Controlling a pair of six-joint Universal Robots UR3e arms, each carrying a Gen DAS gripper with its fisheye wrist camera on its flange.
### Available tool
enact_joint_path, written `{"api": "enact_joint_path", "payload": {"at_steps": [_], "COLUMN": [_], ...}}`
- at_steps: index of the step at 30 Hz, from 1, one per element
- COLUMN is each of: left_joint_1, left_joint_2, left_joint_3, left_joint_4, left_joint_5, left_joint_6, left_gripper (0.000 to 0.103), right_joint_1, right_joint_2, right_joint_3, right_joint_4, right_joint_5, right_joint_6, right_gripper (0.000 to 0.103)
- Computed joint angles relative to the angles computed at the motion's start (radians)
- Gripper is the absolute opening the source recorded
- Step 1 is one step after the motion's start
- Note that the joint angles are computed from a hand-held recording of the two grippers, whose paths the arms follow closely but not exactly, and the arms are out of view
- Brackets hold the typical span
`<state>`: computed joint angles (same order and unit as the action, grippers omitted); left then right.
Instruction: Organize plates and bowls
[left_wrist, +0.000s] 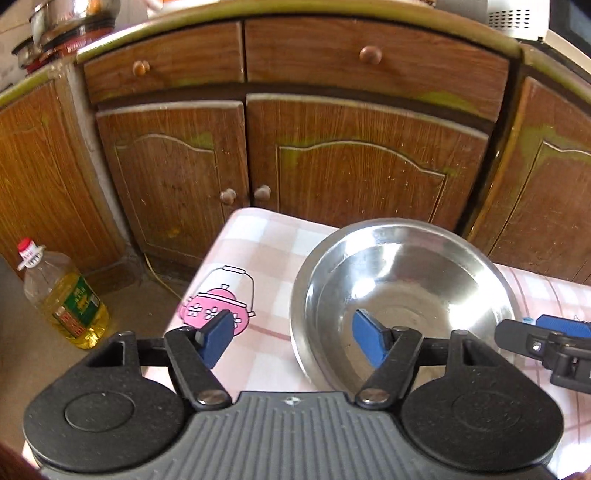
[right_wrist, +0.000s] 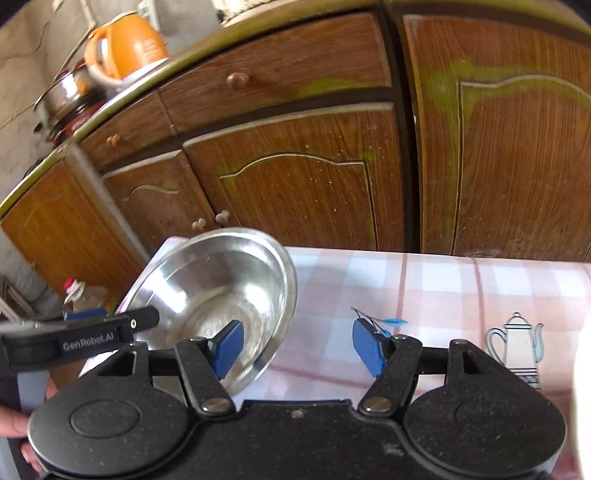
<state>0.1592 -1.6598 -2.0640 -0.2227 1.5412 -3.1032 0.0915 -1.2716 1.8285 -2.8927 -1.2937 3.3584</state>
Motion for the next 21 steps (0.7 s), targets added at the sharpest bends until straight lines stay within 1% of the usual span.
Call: {"api": "enact_joint_path", "payload": {"at_steps": [2,3,5,6,7,8,9,10,12,15,18,21], "left_joint_1": [-0.001,-0.004,-0.015,-0.014,-0.010,-0.005,-0.005,-0.010,-0.001,0.012,0.006,-0.001], "left_joint_2": [-0.028,-0.042,-0.076,-0.091,-0.099,-0.102,-0.103,-0.101,-0.083,-0.025,0.044,0.107], "left_joint_3": [0.016,0.021,0.049,0.060,0.062,0.054,0.049,0.043,0.019,-0.044,-0.107,-0.152], "left_joint_4": [0.011,0.022,0.019,0.018,0.024,0.039,0.053,0.064,0.072,0.092,0.105,0.091], "left_joint_5": [0.003,0.005,0.022,0.020,0.009,-0.007,-0.015,-0.012,-0.041,-0.081,-0.078,-0.078], "left_joint_6": [0.001,0.007,0.017,0.021,0.025,0.023,0.021,0.017,0.012,0.030,0.037,0.025], "left_gripper": [0.070,0.067,0.055,0.044,0.036,0.032,0.029,0.028,0.027,0.024,0.024,0.023], "right_joint_1": [-0.001,-0.002,-0.004,-0.007,-0.003,0.000,-0.005,-0.013,0.005,-0.012,-0.020,-0.012], "right_joint_2": [0.044,0.061,0.094,0.106,0.132,0.146,0.151,0.151,0.136,0.096,0.039,-0.030], "right_joint_3": [-0.042,-0.053,-0.074,-0.080,-0.103,-0.117,-0.113,-0.106,-0.097,-0.028,0.055,0.109], "right_joint_4": [0.015,0.010,-0.002,-0.008,-0.008,-0.006,-0.021,-0.031,-0.033,-0.061,-0.106,-0.089], "right_joint_5": [0.006,0.013,0.030,0.043,0.053,0.057,0.084,0.117,0.075,0.090,0.097,0.070], "right_joint_6": [0.003,0.007,0.027,0.032,0.038,0.038,0.029,0.027,0.028,0.034,0.024,0.010], "right_gripper": [0.079,0.079,0.077,0.072,0.056,0.039,0.027,0.021,0.021,0.020,0.021,0.021]}}
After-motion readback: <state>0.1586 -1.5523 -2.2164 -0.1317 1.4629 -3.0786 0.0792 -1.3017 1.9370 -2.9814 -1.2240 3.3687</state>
